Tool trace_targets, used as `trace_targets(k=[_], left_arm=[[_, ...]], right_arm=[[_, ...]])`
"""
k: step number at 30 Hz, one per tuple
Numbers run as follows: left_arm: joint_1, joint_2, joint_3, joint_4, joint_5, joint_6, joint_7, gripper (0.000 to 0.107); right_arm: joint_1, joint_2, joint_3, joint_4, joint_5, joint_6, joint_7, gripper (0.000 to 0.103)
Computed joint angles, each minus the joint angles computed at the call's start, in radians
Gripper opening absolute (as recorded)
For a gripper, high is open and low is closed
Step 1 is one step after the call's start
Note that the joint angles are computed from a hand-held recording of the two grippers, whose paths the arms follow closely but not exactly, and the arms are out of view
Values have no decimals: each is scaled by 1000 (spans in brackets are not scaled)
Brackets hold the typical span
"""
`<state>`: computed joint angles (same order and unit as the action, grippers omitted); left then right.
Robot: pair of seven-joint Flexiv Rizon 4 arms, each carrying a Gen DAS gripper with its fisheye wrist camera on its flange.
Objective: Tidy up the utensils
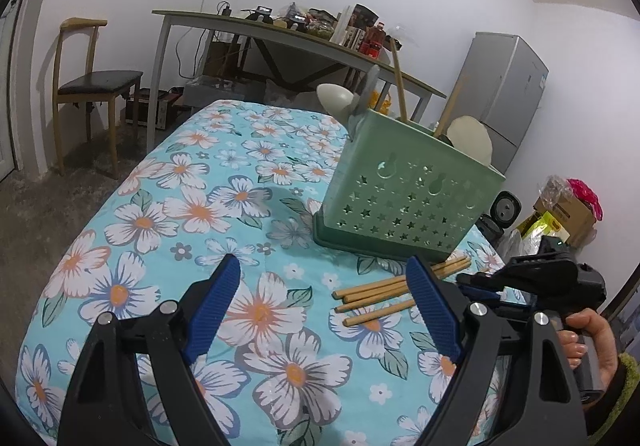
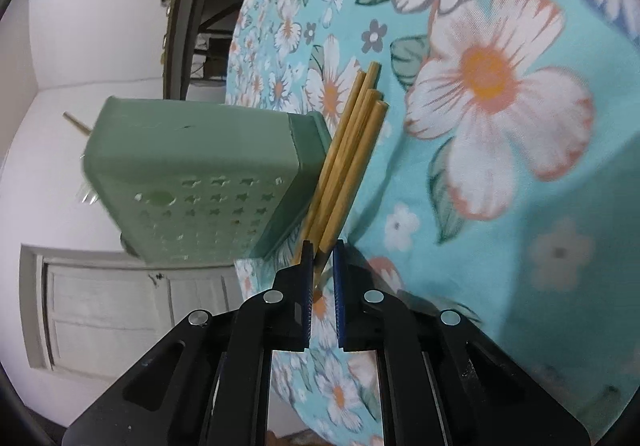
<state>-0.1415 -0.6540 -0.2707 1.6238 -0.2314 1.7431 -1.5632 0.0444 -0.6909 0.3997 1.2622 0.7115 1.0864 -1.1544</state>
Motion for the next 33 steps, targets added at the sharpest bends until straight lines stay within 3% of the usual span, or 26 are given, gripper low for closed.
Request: trace_targets(k=[6,12,14,17,19,25,30,33], left_arm=[[-10,-2,2,-18,4,-34,22,83],[-10,-15,-22,-49,5,-81,73,83],[14,-26,-73,-67,17,-120,132,82],[7,-43,-86,-101,22,-186,223,68],[-27,-67,-59,-155,29,-244,286,57],[-127,-170,56,-383,10,-451,377,55],[-183,-287,152,-635,11,-733,344,55],[-179,-288,145,-643,7,-775,331,54]], right_arm=[[-36,73,-32,52,-46,-95,-55,8],[18,89,-129,70,-182,-124,-23,10],[48,74,-154,62,-245,-116,-5,11],[78,51,-169,51,-316,-95,14,12],[92,43,-176,50,-360,-79,21,12],[53,44,-129,70,-354,-48,2,12],[19,62,-98,104,-308,-20,-31,12],[4,69,-87,111,-284,-16,-53,12]])
